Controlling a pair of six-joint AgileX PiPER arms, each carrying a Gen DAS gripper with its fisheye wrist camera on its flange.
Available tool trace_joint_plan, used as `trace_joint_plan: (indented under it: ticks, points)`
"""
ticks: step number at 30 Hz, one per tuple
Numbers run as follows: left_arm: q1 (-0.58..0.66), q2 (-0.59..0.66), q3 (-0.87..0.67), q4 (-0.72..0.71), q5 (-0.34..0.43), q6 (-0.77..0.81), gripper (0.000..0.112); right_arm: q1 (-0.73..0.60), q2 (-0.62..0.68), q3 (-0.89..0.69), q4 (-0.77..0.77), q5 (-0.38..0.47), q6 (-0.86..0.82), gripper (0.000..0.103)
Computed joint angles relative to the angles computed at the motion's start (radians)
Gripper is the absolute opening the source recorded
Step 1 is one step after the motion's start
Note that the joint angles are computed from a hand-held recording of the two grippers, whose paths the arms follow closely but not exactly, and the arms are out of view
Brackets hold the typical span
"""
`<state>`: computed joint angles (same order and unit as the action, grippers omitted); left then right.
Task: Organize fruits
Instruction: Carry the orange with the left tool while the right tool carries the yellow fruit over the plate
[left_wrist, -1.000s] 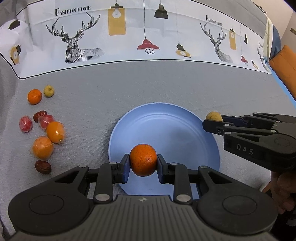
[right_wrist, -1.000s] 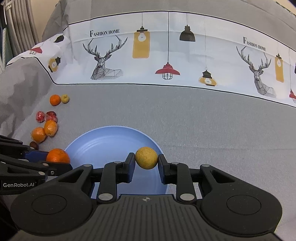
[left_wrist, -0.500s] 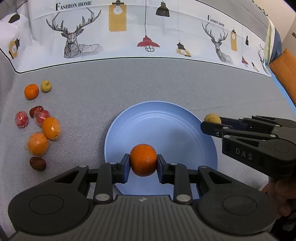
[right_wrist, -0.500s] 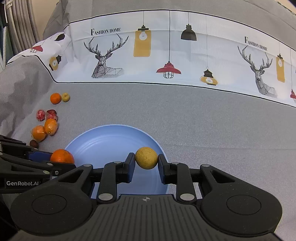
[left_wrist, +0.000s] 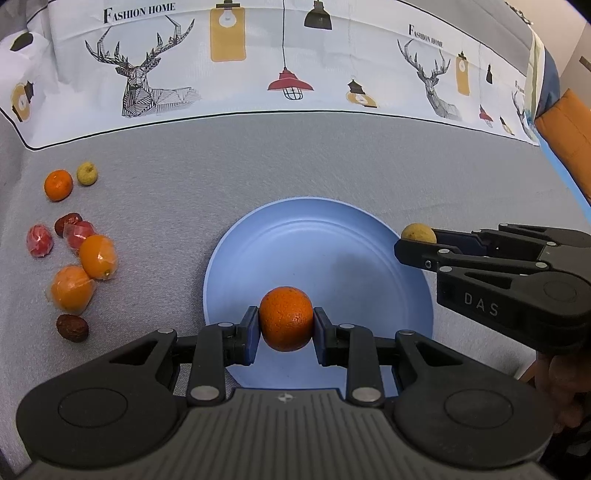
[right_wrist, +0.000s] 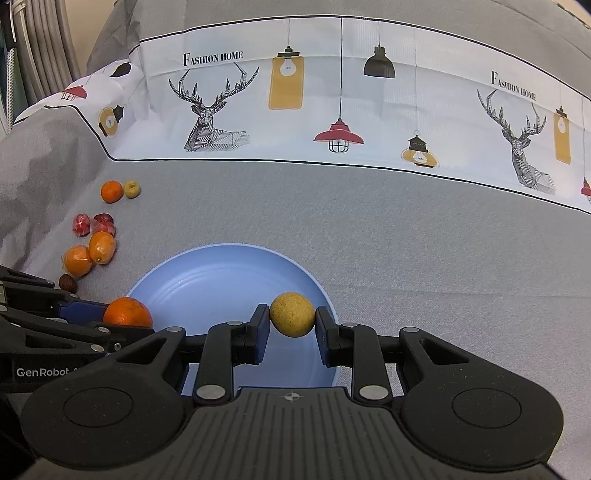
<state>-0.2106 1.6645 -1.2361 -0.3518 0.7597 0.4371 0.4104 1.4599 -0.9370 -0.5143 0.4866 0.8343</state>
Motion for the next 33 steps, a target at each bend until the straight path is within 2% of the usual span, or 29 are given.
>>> trace_joint_plan:
  ticks: [33]
  points:
    - [-0.009, 0.001, -0.003, 0.013, -0.002, -0.001, 0.033, 0.009, 0.007, -0.005, -0.008, 0.006, 0.011, 0.028]
